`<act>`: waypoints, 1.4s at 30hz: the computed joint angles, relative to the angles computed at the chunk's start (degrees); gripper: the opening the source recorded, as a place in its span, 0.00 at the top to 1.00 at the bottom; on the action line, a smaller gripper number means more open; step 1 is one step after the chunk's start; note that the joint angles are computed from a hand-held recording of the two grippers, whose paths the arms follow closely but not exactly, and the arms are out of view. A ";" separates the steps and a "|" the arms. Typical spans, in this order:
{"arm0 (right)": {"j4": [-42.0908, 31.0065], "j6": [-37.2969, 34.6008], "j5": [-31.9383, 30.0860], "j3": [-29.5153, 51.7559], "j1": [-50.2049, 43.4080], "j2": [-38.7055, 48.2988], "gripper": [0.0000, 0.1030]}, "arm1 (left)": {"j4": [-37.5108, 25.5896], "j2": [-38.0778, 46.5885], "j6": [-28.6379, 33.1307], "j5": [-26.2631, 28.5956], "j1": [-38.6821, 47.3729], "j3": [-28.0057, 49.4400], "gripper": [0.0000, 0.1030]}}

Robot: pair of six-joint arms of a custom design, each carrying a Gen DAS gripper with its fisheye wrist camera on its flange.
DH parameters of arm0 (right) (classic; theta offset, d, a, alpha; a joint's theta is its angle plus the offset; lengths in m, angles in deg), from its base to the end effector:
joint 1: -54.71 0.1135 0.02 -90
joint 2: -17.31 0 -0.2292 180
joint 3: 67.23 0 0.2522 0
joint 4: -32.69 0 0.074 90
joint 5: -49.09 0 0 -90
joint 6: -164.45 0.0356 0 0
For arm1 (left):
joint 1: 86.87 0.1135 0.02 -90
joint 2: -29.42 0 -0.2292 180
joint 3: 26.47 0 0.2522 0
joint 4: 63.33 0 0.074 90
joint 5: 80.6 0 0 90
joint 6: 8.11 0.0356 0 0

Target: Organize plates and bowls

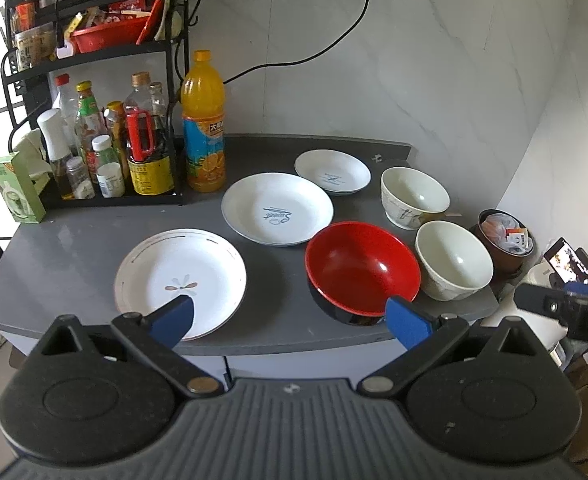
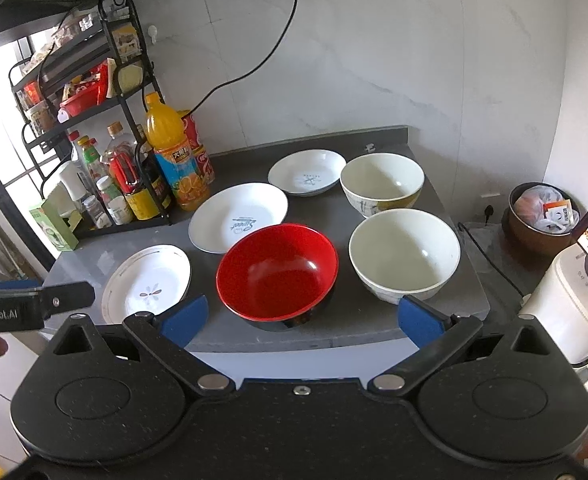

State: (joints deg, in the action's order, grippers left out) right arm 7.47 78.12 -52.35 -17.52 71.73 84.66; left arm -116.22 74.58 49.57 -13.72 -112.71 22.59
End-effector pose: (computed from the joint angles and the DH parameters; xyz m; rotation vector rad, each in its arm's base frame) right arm 0.2388 0.0805 0.1745 -0.3727 2.3067 0.4129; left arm 0.1681 -0.0659 0.2126 -0.3098 2.3172 -0.0070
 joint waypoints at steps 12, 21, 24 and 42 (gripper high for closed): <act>2.82 1.30 0.50 4.48 -3.91 9.33 0.09 | 7.81 11.36 3.70 2.82 1.99 4.26 0.03; 4.80 5.02 3.28 8.79 -4.94 17.46 0.15 | 16.35 24.04 11.18 10.94 6.44 9.92 0.12; 5.47 6.84 4.14 10.98 -4.47 21.02 0.19 | 18.64 29.73 14.38 14.10 8.21 13.02 0.14; 5.39 29.29 14.18 26.25 1.79 43.38 0.41 | 16.00 58.66 39.78 30.03 17.21 36.00 0.32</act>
